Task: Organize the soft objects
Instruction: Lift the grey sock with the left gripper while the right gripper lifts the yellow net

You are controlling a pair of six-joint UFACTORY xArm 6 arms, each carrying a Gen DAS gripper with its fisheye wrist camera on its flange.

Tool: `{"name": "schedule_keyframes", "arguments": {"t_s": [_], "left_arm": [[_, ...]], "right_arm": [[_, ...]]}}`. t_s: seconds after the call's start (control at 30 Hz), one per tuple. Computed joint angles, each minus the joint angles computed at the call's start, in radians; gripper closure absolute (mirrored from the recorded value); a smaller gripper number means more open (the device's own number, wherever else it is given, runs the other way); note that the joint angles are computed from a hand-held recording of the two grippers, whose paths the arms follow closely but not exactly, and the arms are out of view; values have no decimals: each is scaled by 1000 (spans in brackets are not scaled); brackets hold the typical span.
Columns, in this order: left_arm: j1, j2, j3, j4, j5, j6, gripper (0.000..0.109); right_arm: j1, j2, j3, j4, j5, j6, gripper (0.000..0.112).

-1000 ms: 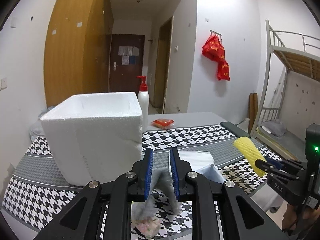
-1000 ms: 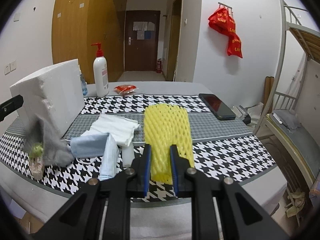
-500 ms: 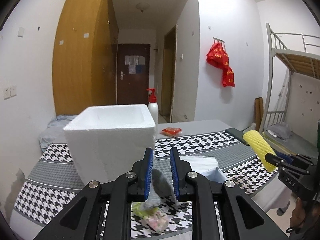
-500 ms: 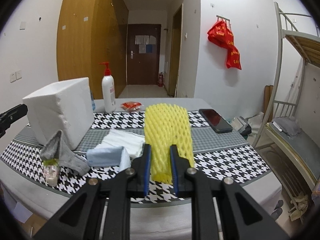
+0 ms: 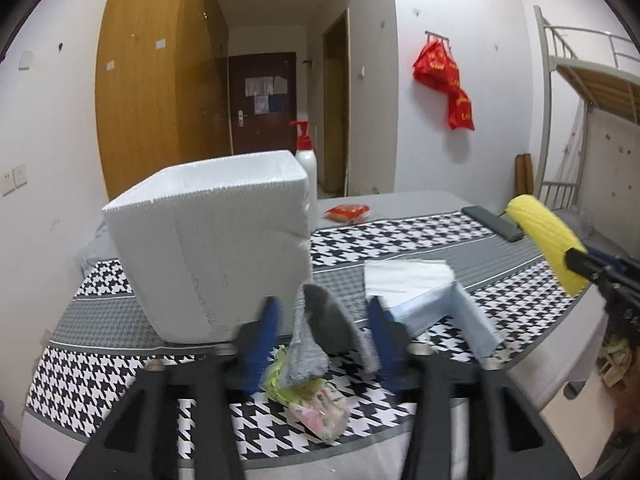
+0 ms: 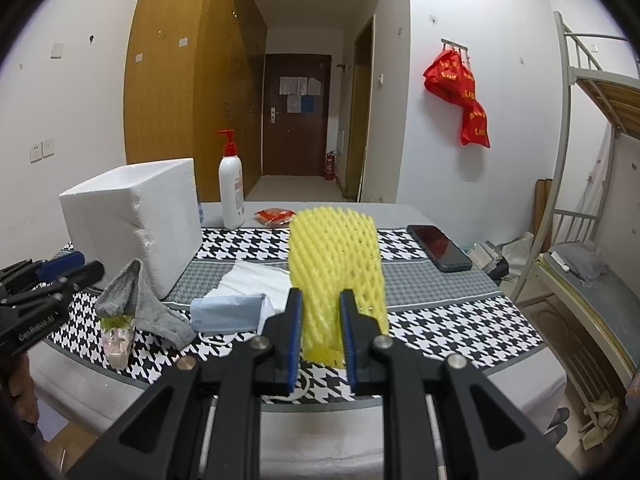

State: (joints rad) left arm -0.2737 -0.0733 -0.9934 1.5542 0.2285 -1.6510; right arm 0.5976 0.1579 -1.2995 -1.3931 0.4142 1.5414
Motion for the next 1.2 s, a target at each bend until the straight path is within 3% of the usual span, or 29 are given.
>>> {"name": "schedule_keyframes", "arguments": {"t_s": [0.17,0.4,0.5,0.6,0.67,0.7,0.9,1.07,1.2], "left_arm": [[10,72,-38,-122,-29,128,38],[17,175,-96,-378,-18,349,38],[17,204,-119,-421,-7,384,39],[11,229,-132,-509,15,466,62],[8,250,-146,-568,20,518,84],[7,258,-150,-595,22,547,87],[17,236,-136,-509,-28,477,94],[30,147,-93,-336,-73,317,94],[36,57,-61,-117,-83,107,94]], "right_arm": [[-9,28,-18,34,-14,-29,91],[-20,66,-43,87,-24,-75,91],[-24,81,-54,114,-28,-98,91],[-26,89,-59,122,-29,-105,91],[-27,94,-64,128,-30,-110,91],[-26,99,-72,135,-28,-117,91],[-29,100,-70,144,-30,-120,91],[-25,80,-56,107,-28,-85,91],[-17,57,-41,69,-27,-53,91]]}}
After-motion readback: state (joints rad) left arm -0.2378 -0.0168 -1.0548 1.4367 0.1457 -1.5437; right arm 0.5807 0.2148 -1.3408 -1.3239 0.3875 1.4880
